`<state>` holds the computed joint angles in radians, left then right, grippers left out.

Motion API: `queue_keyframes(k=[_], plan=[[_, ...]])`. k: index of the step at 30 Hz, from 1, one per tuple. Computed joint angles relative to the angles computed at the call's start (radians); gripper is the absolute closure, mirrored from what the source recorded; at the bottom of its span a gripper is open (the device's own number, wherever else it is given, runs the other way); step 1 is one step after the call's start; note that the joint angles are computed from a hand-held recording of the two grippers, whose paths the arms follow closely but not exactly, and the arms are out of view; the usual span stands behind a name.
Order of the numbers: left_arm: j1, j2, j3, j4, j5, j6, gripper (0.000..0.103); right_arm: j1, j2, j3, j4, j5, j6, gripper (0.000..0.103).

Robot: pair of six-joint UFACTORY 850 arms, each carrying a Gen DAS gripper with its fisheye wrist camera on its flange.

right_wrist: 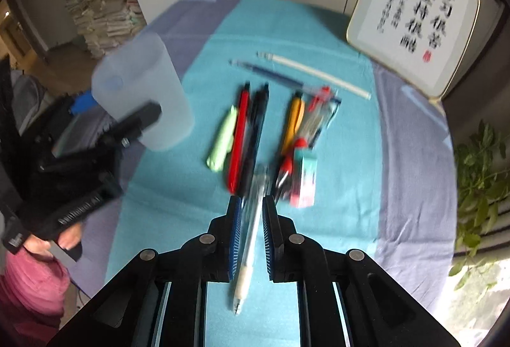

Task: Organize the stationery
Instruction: 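Close the right gripper on the clear mechanical pencil and lift it, then carry the clear pencil over the cup and drop it in with the right gripper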

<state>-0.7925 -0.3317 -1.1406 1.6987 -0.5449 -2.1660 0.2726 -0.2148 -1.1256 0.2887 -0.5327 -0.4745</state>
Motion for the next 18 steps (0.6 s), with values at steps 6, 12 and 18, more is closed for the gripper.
queue_keyframes(k=[6, 12, 18], plan=[[0.0, 0.0, 0.001, 0.001, 0.0, -0.001, 0.033, -0.019, -0.024, 0.009, 0.025, 0.004, -0.008, 0.072], [0.0, 0.0, 0.0, 0.0, 0.0, -0.001, 0.033, -0.001, -0.032, 0.005, -0.01, 0.067, -0.002, 0.072], [0.0, 0.0, 0.0, -0.001, -0.001, 0.001, 0.033, -0.028, 0.019, 0.037, 0.114, 0.067, -0.099, 0.092]])
